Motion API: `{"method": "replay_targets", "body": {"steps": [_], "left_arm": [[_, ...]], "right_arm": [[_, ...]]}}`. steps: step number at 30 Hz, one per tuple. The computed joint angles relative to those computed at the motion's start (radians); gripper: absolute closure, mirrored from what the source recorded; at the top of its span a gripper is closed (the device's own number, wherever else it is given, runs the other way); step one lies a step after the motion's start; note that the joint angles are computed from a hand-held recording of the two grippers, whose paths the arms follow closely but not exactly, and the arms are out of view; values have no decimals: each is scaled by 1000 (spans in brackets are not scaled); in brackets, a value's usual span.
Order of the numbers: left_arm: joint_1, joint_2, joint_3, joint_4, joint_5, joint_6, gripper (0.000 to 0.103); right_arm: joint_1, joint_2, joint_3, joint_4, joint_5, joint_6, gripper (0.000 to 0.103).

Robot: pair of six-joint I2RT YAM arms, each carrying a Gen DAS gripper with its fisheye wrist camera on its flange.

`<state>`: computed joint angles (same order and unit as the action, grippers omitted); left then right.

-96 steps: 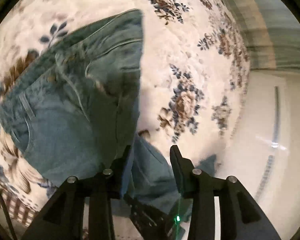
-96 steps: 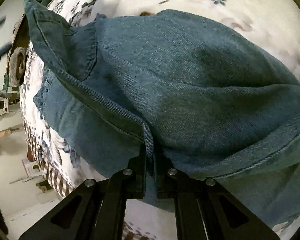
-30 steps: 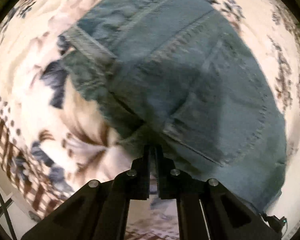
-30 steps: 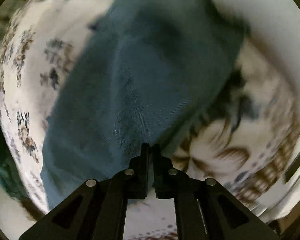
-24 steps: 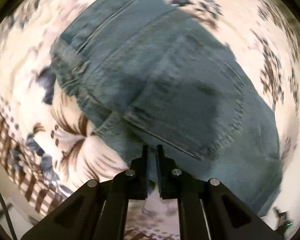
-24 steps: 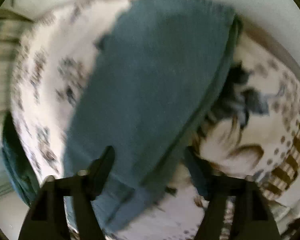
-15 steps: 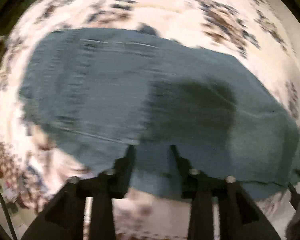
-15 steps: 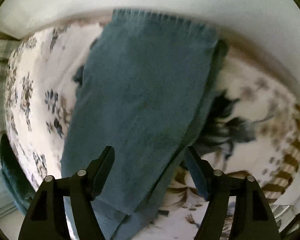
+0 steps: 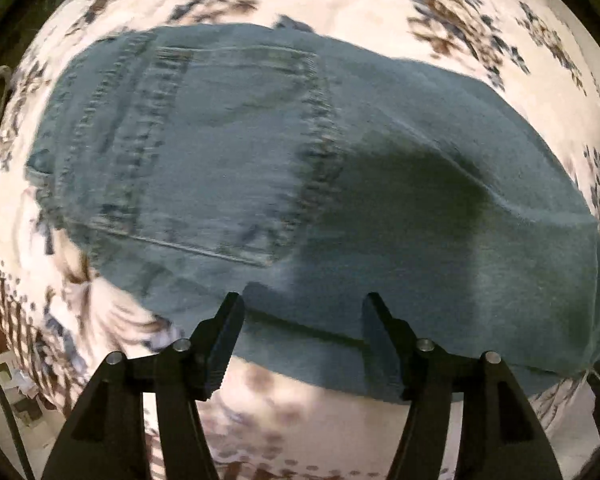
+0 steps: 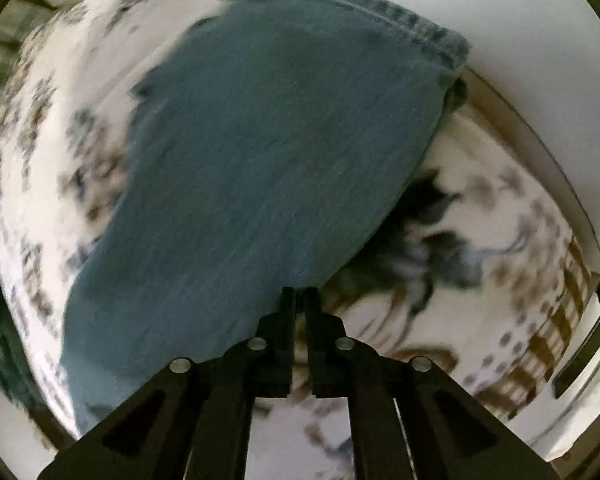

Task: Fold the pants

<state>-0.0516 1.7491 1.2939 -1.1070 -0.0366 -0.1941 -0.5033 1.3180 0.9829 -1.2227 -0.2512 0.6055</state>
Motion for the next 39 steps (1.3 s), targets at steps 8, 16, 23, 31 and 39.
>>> {"method": "replay_targets", "body": {"steps": [8, 16, 23, 31, 39], "left_arm": [[292, -33, 28, -61, 46, 154, 21], [663, 157, 185, -115, 228, 267, 21], [749, 263, 397, -320, 467, 190, 22], [790, 395, 495, -328, 622, 188, 22], [765, 382, 489, -283, 529, 234, 44]], "right_arm": [[628, -142, -184, 456, -298, 613, 44], [1064, 174, -377, 1304, -159, 1240, 44], [1245, 293, -252, 1346, 130, 1380, 57], [1360, 207, -63, 995, 351, 1356, 98], [1356, 139, -182, 1030, 259, 1341, 97]]}}
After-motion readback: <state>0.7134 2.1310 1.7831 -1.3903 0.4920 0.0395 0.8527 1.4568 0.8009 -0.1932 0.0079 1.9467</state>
